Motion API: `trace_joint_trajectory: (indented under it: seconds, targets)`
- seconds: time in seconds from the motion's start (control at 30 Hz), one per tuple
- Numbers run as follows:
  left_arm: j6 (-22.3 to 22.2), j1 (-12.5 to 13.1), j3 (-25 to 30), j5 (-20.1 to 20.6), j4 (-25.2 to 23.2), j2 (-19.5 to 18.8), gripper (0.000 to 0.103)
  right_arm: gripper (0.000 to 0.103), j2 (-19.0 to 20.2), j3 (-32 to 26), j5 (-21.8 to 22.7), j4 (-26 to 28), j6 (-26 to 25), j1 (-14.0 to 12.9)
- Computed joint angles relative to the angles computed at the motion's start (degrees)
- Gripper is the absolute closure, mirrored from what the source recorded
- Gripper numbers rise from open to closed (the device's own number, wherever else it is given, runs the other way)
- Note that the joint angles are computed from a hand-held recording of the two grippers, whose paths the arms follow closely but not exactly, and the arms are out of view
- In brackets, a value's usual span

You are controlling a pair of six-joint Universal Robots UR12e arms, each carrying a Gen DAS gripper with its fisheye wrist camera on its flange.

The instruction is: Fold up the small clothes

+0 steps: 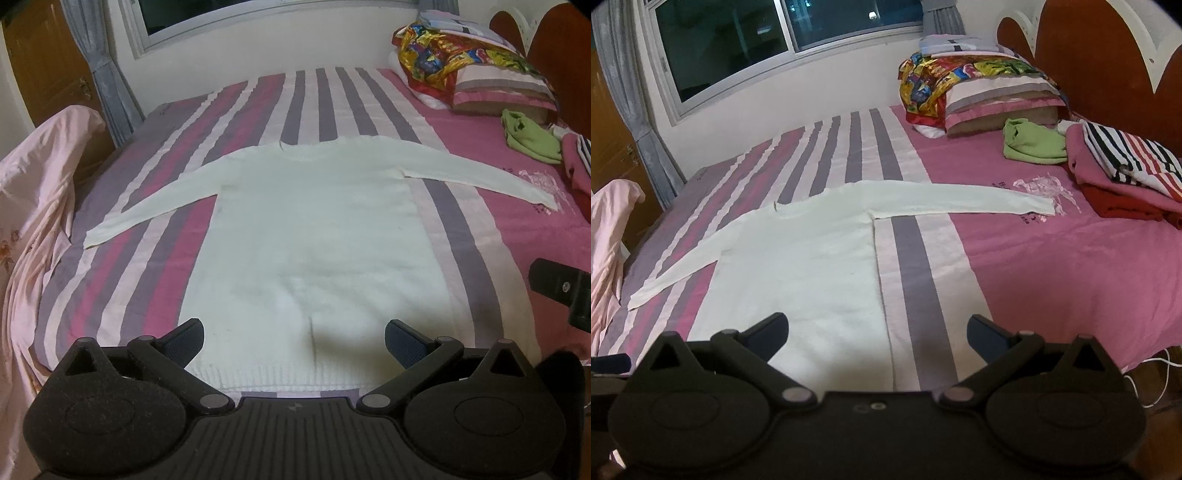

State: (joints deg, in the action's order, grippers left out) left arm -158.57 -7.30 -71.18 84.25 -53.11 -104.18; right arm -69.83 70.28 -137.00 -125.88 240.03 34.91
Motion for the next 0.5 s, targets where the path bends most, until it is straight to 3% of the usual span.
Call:
trace_joint_trajectory:
  seconds: [0.33, 0.5]
  targets:
    - [0.3, 0.2, 0.2, -1.2, -1.3, -0.1, 0.0, 0.0, 0.1, 0.5, -2.6, -1.5, -0.7, 0.3]
    - [0.5, 0.3, -0.3, -0.5, 0.4, -0.1, 0.0, 0.0, 0.0, 0.8, -2.5, -1.9, -0.9, 0.2]
